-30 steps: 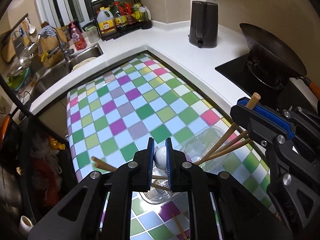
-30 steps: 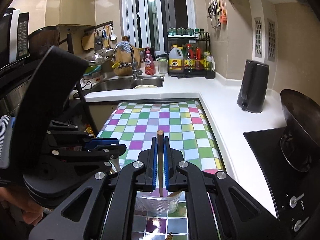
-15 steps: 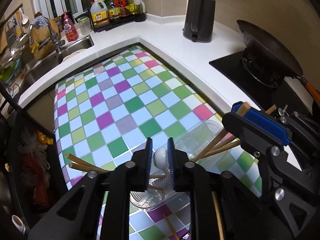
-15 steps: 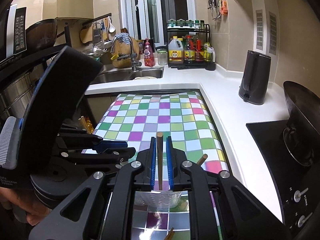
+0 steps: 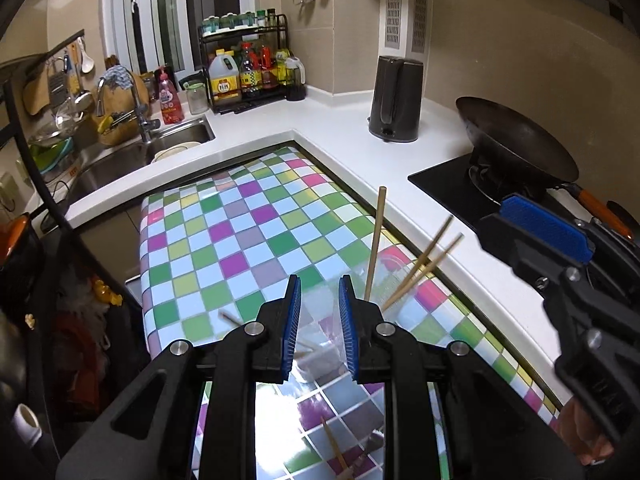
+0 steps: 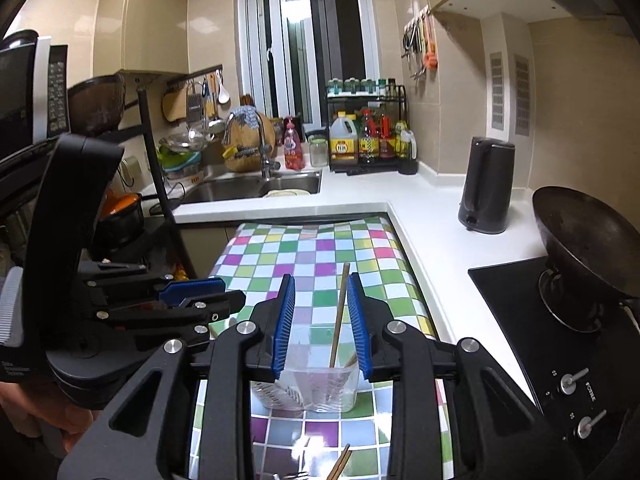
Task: Organize utensils
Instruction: 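Open both tools to drop the spoon and chopstick into the container, then move both open tools back down to the fork and chopsticks on the cloth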
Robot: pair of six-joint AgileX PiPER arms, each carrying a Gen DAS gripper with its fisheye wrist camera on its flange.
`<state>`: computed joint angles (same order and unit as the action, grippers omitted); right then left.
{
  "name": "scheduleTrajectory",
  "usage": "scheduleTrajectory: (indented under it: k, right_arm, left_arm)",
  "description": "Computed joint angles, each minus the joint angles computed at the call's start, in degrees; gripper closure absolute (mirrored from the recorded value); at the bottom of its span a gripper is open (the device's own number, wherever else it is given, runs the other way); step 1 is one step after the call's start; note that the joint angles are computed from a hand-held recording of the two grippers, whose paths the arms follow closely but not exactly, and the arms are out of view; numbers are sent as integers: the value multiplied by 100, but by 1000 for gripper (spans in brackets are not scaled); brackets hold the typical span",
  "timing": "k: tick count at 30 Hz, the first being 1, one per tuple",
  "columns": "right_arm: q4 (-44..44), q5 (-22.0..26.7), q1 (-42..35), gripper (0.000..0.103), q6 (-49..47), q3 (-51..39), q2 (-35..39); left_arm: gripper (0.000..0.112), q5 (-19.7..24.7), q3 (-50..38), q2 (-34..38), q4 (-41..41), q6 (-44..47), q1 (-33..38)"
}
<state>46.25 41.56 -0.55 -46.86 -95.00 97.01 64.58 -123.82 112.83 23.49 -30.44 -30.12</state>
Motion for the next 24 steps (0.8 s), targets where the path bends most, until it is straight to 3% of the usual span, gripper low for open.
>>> scheduleTrajectory:
  k: [6,13,17,22,24]
  right_arm:
    - [1193,-11,-509,75,-1176,1671,-1178]
    - [2349,-146,-964,75,-2771,3894,-2252]
    - [2889,-232,-1265,89,-3467,4922,-2445]
    - [3082,-473,-1426,90,-4011,5829,-2142]
    - [3127,-515,-1482,90,-4141,6042,-1924]
  left_arm:
    - [92,-1247,2741,-1544,706,-1254,-423]
    - [92,-2265,5714,-2764,2089,-3494,-1104]
    - [93,-2850,7026,-3080,2547,-4780,-1295]
    - [93,-3373,8206,-3183,3485,-7029,-1683]
    - [93,-3320,8402,-3022,3963,-7982,-2006]
